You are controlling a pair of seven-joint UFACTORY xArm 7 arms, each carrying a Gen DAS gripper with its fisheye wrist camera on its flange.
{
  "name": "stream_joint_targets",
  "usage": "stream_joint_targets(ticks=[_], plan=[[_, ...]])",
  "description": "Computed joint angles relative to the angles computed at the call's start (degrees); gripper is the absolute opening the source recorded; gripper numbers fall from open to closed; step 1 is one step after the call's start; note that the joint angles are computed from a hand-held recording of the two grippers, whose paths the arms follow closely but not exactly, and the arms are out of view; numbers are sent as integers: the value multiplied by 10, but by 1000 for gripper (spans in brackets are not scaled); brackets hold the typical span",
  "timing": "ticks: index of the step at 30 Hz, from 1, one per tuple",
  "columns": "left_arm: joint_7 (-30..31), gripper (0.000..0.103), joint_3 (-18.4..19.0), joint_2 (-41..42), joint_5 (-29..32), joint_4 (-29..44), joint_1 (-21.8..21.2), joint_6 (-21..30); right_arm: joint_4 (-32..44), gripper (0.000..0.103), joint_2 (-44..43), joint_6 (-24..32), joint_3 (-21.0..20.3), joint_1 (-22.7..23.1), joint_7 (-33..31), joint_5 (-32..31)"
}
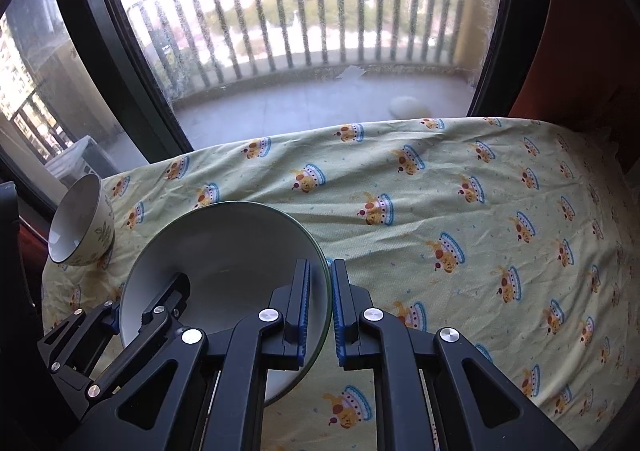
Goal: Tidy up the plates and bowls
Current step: 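Lift the green-rimmed cream bowl with both grippers and carry it to the first bowl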
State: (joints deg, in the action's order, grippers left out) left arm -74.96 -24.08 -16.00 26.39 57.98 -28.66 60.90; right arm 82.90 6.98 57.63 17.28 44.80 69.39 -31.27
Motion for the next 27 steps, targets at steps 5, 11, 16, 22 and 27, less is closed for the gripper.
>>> stream_joint_targets(ticks=[5, 11, 16, 22, 27], plan=[[-24, 19, -21, 15, 16, 41, -11, 36, -36, 14, -50, 0, 7, -13, -6, 7], [-56, 19, -38, 32, 36, 88, -35, 82, -74, 14, -110, 5, 30, -39, -16, 21], [-86, 19, -48, 49, 52, 121, -61, 120, -103, 14, -159, 9, 50, -61, -27, 41], [-121, 19, -56, 76, 75, 163, -100, 166, -145, 14, -223, 10, 72, -87, -48, 72], [-159, 19, -61, 95, 84, 191, -135, 202, -179, 14, -278, 9, 86, -102, -76, 110]])
